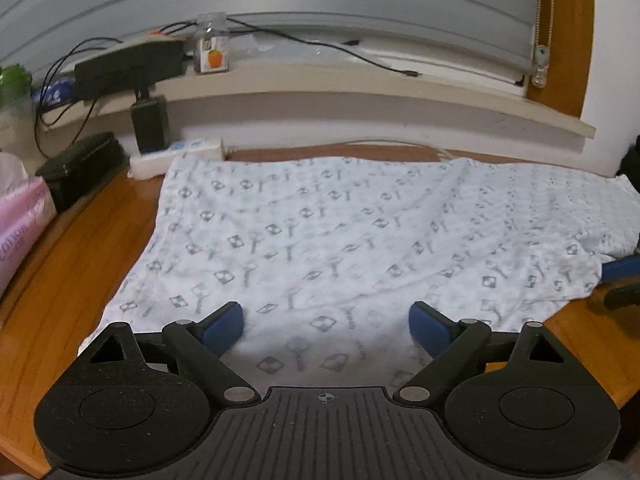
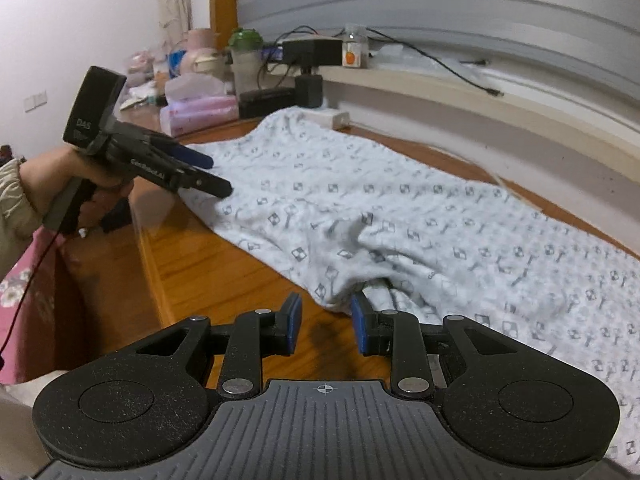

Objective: Fold clothes

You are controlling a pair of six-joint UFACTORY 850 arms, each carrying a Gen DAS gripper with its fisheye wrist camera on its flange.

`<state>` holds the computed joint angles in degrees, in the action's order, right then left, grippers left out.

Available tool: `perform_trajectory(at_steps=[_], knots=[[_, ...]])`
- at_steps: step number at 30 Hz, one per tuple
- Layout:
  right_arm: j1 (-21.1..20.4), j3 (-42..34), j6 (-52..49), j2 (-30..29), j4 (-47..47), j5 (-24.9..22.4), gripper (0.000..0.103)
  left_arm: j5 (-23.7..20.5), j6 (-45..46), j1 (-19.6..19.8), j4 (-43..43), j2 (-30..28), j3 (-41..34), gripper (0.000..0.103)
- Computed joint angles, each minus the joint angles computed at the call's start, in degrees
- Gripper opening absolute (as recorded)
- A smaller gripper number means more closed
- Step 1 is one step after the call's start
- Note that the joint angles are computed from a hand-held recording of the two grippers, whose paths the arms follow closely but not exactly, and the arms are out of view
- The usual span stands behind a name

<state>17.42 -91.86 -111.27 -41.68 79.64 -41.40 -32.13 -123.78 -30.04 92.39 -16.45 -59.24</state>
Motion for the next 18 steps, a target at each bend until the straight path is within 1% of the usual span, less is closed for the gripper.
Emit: perform_trajectory(at_steps=[4, 5, 7, 8, 10, 15, 18], knots=[[0.5, -1.2, 0.8, -1.2, 1.0, 0.1, 0.028, 0.6, -1.5, 0.2, 0.9, 0.1, 0.5, 0.092], [0.7, -1.5, 1.1, -1.5, 0.8, 0.4, 0.024, 0.7, -1.6, 0.3, 1.0, 0.1, 0.6, 0.092], [0.9, -2.3, 2.7, -1.9, -0.7, -0.2, 0.003, 0.8, -0.8, 0.5, 0.3, 0.0, 0.4, 0.092], [0.9, -2.7, 3.8, -2.1, -1.8, -1.0, 0.003, 0.8, 0.2, 0.6, -0.5, -0.2, 0.0, 0.092], [0.0, -2.9, 5.4, -1.6, -2.5, -4.6, 0.003, 0.8, 2.3, 0.8, -2.1, -0.4, -0.5, 0.092], [-2.5, -0.6, 6.2, 1.8, -1.1, -12.6, 0.003, -0.6, 4.5, 1.2, -4.7, -0.3, -0.7, 0.092], [-3.4, 0.8, 7.1, 3.2, -4.0, -14.9, 0.003, -1.3, 3.8, 1.1, -5.0, 0.2, 0.1, 0.092]])
